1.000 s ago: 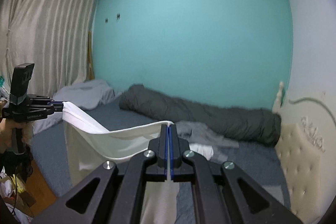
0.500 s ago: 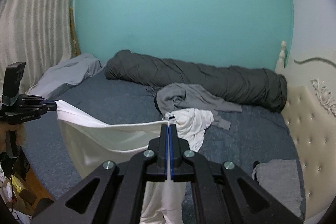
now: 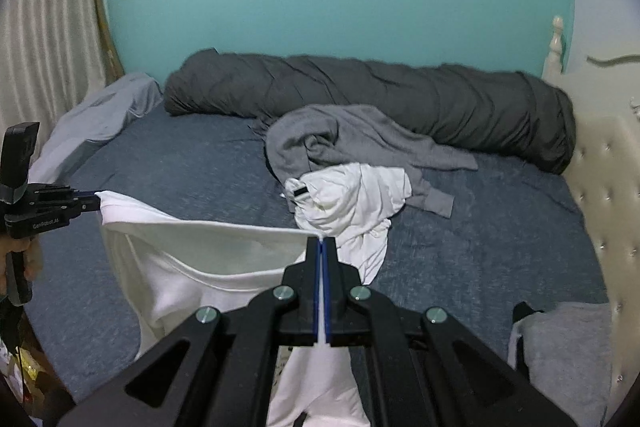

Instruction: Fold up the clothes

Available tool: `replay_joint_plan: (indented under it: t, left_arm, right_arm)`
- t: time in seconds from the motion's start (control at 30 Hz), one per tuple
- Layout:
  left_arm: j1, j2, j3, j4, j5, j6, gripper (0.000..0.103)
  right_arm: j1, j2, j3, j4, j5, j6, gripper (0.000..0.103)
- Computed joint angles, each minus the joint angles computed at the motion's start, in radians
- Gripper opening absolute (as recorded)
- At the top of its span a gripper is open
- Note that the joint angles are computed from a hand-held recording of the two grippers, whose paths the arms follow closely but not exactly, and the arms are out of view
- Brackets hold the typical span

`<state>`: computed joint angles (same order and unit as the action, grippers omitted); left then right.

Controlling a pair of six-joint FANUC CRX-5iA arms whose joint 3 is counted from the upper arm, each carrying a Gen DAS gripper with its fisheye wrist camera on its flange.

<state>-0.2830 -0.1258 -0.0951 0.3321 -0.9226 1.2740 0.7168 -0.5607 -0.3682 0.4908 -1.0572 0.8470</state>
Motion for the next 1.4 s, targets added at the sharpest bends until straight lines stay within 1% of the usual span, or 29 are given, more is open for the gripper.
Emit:
replay_joint_plan:
  t: [0.13, 0.33, 0.57, 0.73, 0.87, 0.9, 0.93, 0.97, 1.0, 1.03, 1.07, 1.13, 1.2, 1.23, 1.3, 1.4]
  left_arm:
    - [-0.003, 0.112, 0.031, 0.01, 0.029, -0.007, 0.003]
    - [-0.006, 0.272, 0.08, 0.018, 0.057, -0.001, 0.003]
    - [-0.007, 0.431, 0.13, 0.016, 0.084, 0.046, 0.003]
    - [-0.008, 0.524, 0.169, -0.003, 0.09, 0.088, 0.004]
    - [-0.011, 0.566, 0.18, -0.013, 0.107, 0.126, 0.005]
    - [-0.012, 0.568, 0.179, -0.015, 0.111, 0.129, 0.009]
    - [-0.013, 0.569, 0.178, -0.018, 0.116, 0.132, 0.015]
    - [-0.014, 0.57, 0.176, -0.02, 0.121, 0.135, 0.019]
    - [-0.01, 0.563, 0.162, -0.005, 0.135, 0.128, 0.031]
    - [-0.004, 0.549, 0.143, 0.017, 0.152, 0.12, 0.043]
    - [0.004, 0.535, 0.123, 0.039, 0.168, 0.112, 0.046]
    - [0.016, 0.499, 0.088, 0.067, 0.182, 0.09, 0.047]
    - [0.029, 0.463, 0.055, 0.093, 0.191, 0.067, 0.047]
    - [0.032, 0.445, 0.043, 0.088, 0.192, 0.063, 0.047]
    - [0.035, 0.406, 0.022, 0.062, 0.177, 0.054, 0.047]
    - [0.053, 0.333, -0.055, 0.073, 0.157, 0.011, 0.047]
  right_arm:
    - [-0.144, 0.111, 0.014, -0.103, 0.1, 0.107, 0.001]
    - [-0.279, 0.274, 0.046, -0.231, 0.189, 0.211, 0.001]
    - [-0.371, 0.463, 0.079, -0.354, 0.262, 0.286, 0.001]
    - [-0.41, 0.557, 0.09, -0.419, 0.332, 0.302, 0.001]
    - [-0.436, 0.611, 0.121, -0.499, 0.335, 0.359, 0.001]
    - [-0.441, 0.624, 0.13, -0.517, 0.328, 0.375, 0.001]
    - [-0.443, 0.632, 0.134, -0.527, 0.328, 0.386, 0.001]
    - [-0.441, 0.627, 0.122, -0.515, 0.346, 0.376, 0.001]
    - [-0.437, 0.615, 0.101, -0.49, 0.375, 0.35, 0.002]
    - [-0.434, 0.603, 0.082, -0.467, 0.4, 0.324, 0.005]
    - [-0.433, 0.59, 0.063, -0.444, 0.425, 0.293, 0.009]
    - [-0.438, 0.555, 0.028, -0.421, 0.469, 0.239, 0.012]
    - [-0.442, 0.517, 0.002, -0.415, 0.491, 0.206, 0.012]
    - [-0.442, 0.5, -0.01, -0.409, 0.496, 0.193, 0.012]
    - [-0.433, 0.453, -0.041, -0.394, 0.492, 0.177, 0.012]
    - [-0.412, 0.369, -0.095, -0.41, 0.469, 0.187, 0.012]
